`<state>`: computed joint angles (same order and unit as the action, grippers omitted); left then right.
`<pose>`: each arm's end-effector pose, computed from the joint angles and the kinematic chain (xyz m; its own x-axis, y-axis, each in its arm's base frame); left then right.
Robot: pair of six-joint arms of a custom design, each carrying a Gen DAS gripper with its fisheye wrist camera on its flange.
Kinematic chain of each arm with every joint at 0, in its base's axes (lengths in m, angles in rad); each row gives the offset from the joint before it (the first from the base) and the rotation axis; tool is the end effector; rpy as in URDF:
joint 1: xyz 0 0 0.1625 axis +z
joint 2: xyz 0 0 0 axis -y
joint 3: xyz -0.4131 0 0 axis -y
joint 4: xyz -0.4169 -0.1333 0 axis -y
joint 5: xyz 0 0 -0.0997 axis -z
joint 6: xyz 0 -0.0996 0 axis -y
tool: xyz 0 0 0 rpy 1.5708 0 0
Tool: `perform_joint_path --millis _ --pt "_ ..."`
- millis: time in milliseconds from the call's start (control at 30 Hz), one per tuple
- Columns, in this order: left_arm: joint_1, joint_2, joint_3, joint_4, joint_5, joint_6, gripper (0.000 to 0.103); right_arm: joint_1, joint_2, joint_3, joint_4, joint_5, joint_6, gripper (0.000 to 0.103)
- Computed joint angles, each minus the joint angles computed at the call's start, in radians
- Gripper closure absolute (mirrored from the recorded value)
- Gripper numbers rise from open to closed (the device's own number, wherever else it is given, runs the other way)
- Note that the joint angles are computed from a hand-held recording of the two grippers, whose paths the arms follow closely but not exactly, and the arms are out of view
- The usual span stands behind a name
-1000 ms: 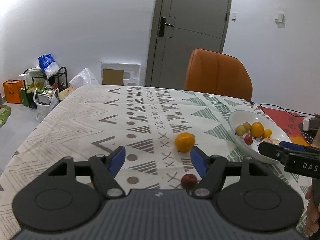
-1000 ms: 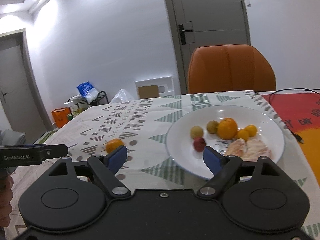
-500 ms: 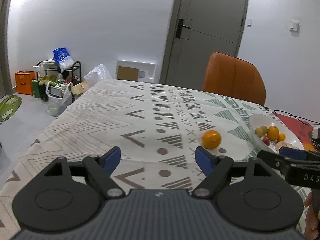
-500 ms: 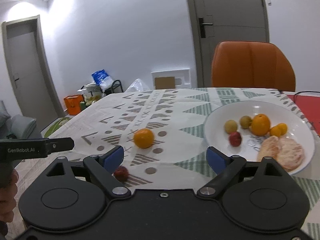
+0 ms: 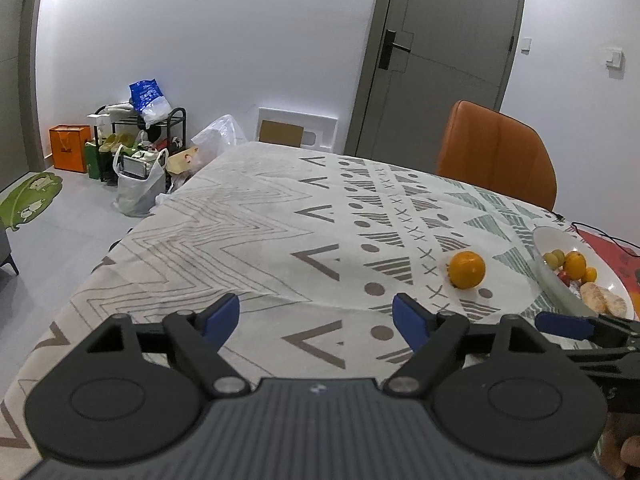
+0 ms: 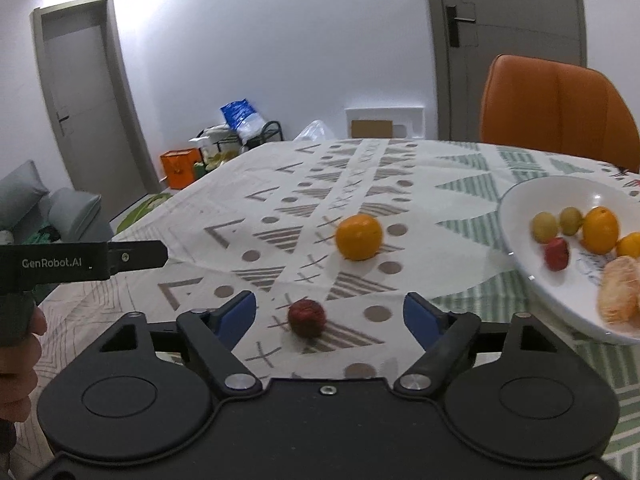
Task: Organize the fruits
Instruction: 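Grasp the small dark red plum with the right tool while the left grasps the orange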
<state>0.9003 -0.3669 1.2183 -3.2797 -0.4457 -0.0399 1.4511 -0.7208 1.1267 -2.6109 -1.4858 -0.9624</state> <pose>-0.2962 -0.7326 0.0444 -0.7774 -0.2870 -0.5598 0.3759 0.5016 -0.7792 0.0413 -0.8435 0.2497 -0.6478 -0.6168 0.4471 -0.7617 0.5138 -0.3948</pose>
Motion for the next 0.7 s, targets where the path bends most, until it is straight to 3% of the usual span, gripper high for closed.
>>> perform_joint_path --millis 200,300,367,500,700 --pt "0.006 -0.001 -0.006 0.012 0.002 -0.004 0.021 0.006 0.020 -0.013 0.020 -0.007 -0.017 0.035" --pt "0.008 0.002 -0.014 0.017 0.000 -0.005 0.021 0.008 0.036 -0.033 0.036 -0.020 -0.019 0.055" --pt "0.009 0.005 -0.020 0.018 -0.003 -0.001 0.021 0.010 0.047 -0.049 0.053 -0.037 -0.021 0.080" --pt "0.011 0.015 -0.042 0.033 -0.011 0.005 0.021 0.009 0.043 -0.046 0.055 -0.029 -0.049 0.080" --pt "0.010 0.058 -0.107 -0.003 -0.035 0.074 0.021 0.003 0.031 -0.057 0.034 -0.007 -0.025 0.080"
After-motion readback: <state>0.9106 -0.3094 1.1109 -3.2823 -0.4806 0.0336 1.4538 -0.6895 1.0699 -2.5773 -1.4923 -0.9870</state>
